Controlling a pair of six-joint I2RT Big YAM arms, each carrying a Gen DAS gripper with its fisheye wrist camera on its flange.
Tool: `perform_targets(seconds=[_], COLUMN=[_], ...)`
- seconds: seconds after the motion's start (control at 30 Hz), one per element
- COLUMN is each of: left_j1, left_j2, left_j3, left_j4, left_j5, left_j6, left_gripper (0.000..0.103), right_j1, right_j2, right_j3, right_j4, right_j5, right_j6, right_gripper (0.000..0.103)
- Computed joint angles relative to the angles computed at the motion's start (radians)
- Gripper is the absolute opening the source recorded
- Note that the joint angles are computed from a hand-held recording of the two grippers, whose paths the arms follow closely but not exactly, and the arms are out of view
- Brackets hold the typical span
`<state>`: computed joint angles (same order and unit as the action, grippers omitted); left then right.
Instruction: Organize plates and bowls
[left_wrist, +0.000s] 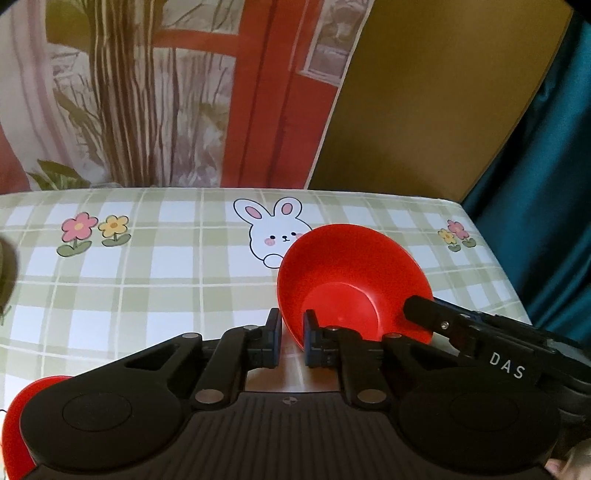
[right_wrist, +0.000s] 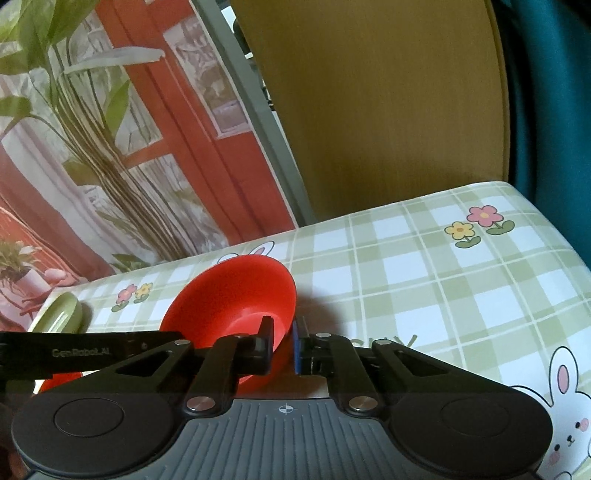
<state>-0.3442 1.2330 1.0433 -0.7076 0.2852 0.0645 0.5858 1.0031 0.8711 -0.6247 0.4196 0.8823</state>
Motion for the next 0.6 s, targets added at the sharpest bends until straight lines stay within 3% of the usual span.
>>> perform_targets(seconds=[0.33, 0.6], left_j1=[0.003, 0.045], left_j2=[-0.1, -0.214], left_j3=[-0.009, -0.033], left_j4=[-0.06, -0.124], left_j5=[-0.008, 0.01], left_j6=[0.029, 0.077], left_gripper=[0.013, 0.013], right_j1=[0.083, 0.212], right_j2=[-0.044, -0.038], right_j3=[0.044, 0.11], right_j4=[-0.095, -0.202], right_j5=[0.076, 0.192], right_j6=[0.106, 0.259], right_gripper=[0.008, 0.008])
